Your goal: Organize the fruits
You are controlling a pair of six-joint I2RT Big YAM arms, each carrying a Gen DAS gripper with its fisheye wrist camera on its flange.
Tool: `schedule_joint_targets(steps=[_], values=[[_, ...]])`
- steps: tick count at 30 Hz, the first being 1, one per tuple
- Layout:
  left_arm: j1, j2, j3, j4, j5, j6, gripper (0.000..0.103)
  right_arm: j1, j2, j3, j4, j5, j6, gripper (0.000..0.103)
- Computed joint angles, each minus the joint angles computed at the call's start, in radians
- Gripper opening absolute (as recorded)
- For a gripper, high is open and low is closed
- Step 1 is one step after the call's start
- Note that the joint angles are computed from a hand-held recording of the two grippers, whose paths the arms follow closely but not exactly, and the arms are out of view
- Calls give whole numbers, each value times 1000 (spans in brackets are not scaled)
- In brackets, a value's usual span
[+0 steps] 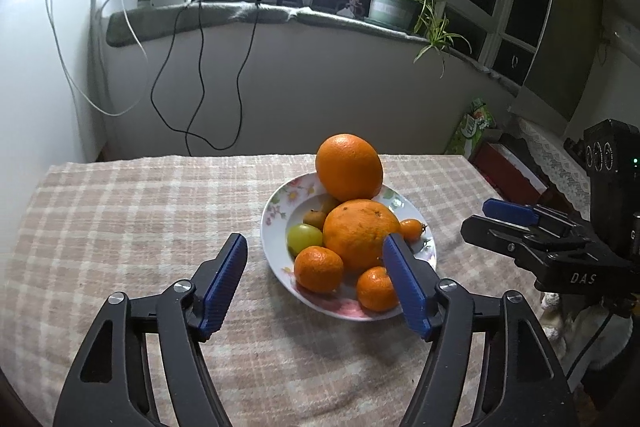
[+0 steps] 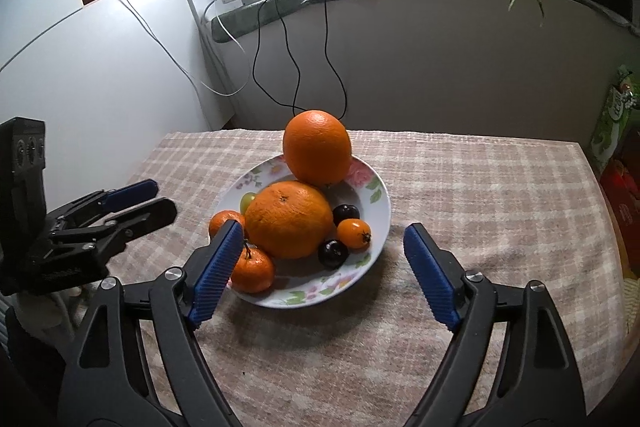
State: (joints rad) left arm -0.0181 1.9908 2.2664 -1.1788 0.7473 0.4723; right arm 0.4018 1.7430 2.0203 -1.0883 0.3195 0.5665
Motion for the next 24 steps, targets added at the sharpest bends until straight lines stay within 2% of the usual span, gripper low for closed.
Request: schedule_joint_targets(steps=[5,8,14,24], values=[[8,-61,-94,66,2,-1,72,19,-30,-35,14,37,-1,89],[14,-91,-141,95,-1,-2,76,41,-44,-49,21,94,-22,91],[25,-153,-232,172,-31,-18,79,80,-65,-72,34,197,-58,101],[38,-185,-270,178,-37,-35,80,99,-67,-67,22,210,-62,102]])
